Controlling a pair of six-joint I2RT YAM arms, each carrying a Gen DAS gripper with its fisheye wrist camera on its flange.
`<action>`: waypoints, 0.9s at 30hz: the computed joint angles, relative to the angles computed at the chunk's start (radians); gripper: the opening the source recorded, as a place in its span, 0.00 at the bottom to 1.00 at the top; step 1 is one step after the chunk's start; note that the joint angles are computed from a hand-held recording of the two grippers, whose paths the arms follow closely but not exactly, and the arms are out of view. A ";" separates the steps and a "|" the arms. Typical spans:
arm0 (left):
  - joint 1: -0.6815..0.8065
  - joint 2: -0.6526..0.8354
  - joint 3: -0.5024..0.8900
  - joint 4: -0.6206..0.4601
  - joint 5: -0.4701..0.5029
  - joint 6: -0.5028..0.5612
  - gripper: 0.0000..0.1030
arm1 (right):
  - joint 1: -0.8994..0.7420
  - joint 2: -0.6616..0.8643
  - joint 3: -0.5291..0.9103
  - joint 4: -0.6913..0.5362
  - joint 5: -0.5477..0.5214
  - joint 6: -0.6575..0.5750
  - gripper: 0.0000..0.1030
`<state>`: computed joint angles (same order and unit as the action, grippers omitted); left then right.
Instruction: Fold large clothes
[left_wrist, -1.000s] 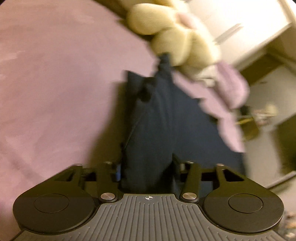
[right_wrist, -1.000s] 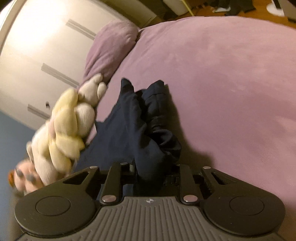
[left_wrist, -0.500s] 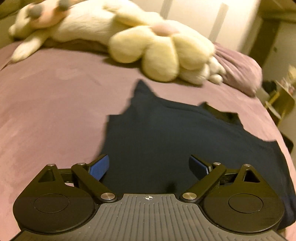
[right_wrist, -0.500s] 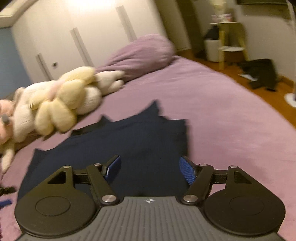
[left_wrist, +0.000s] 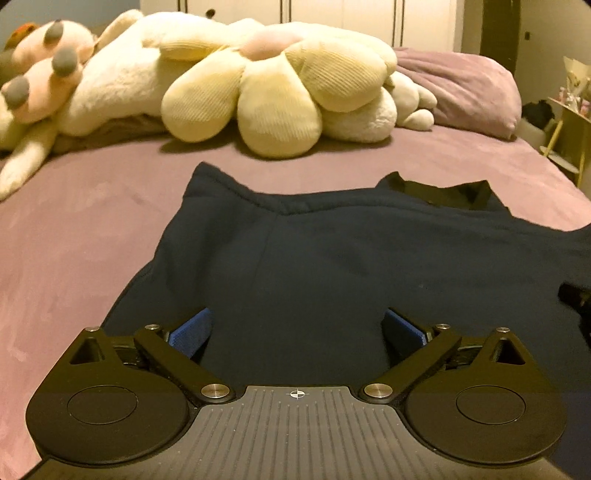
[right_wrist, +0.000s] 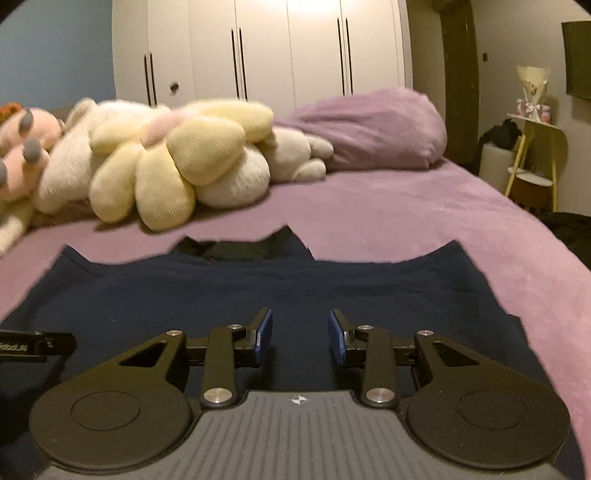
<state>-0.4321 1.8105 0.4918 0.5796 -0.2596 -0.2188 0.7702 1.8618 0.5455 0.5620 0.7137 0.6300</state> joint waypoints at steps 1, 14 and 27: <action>0.002 0.024 0.007 0.024 0.000 0.011 1.00 | -0.020 0.037 0.033 -0.033 -0.015 0.010 0.32; 0.093 0.092 0.006 0.141 0.069 0.091 1.00 | -0.047 0.081 -0.018 0.013 0.104 0.009 0.33; 0.568 -0.084 -0.125 0.002 0.506 0.128 1.00 | -0.084 -0.283 -0.326 -0.199 0.168 0.305 0.44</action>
